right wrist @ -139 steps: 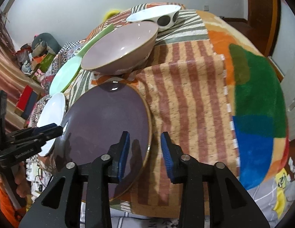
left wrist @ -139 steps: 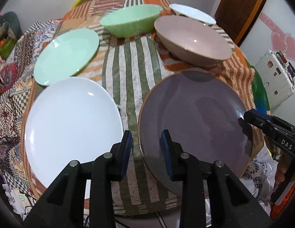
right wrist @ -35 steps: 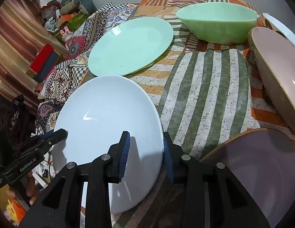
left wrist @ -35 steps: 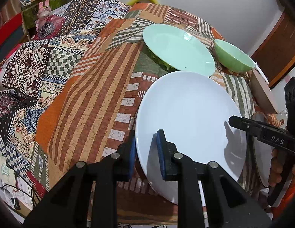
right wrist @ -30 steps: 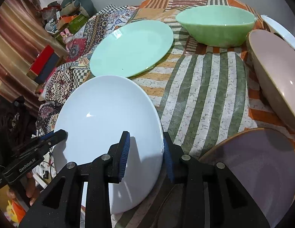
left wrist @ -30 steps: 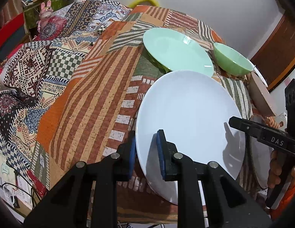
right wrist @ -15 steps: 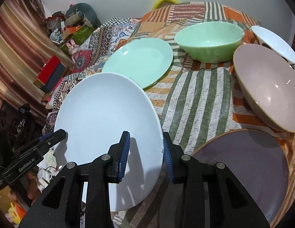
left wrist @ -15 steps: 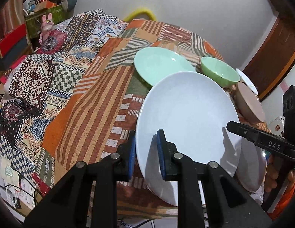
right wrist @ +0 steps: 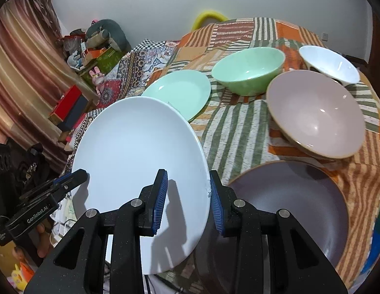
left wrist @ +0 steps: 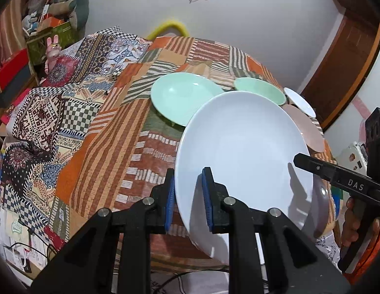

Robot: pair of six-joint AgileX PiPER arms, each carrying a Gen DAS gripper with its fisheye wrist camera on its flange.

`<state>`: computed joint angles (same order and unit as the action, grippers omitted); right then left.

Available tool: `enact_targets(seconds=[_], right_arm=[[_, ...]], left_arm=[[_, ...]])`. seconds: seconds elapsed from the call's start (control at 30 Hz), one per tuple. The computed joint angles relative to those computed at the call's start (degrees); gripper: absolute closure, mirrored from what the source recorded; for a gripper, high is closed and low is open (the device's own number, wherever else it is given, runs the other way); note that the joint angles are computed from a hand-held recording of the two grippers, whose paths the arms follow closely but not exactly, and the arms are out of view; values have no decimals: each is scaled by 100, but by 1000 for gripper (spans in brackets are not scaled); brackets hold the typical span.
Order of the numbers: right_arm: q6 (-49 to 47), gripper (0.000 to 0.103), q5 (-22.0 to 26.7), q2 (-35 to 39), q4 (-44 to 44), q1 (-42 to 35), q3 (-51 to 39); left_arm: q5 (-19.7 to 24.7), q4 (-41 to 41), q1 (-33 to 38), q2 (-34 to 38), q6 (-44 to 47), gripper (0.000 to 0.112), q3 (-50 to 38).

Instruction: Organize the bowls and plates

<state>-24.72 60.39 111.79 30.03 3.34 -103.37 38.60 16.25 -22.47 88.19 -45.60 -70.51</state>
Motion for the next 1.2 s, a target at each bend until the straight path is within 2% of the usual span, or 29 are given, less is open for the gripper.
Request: enact_targets(seconds=[0.6,1.2], right_arm=[[-397,72,-114,-677,392,-718,722],[-611,72,-205,-1039,573,-1506,1294]], left_arm=[[533,425,-903,329,-320,92,-752],[983,39,-1436,1224,162,92,-1888]])
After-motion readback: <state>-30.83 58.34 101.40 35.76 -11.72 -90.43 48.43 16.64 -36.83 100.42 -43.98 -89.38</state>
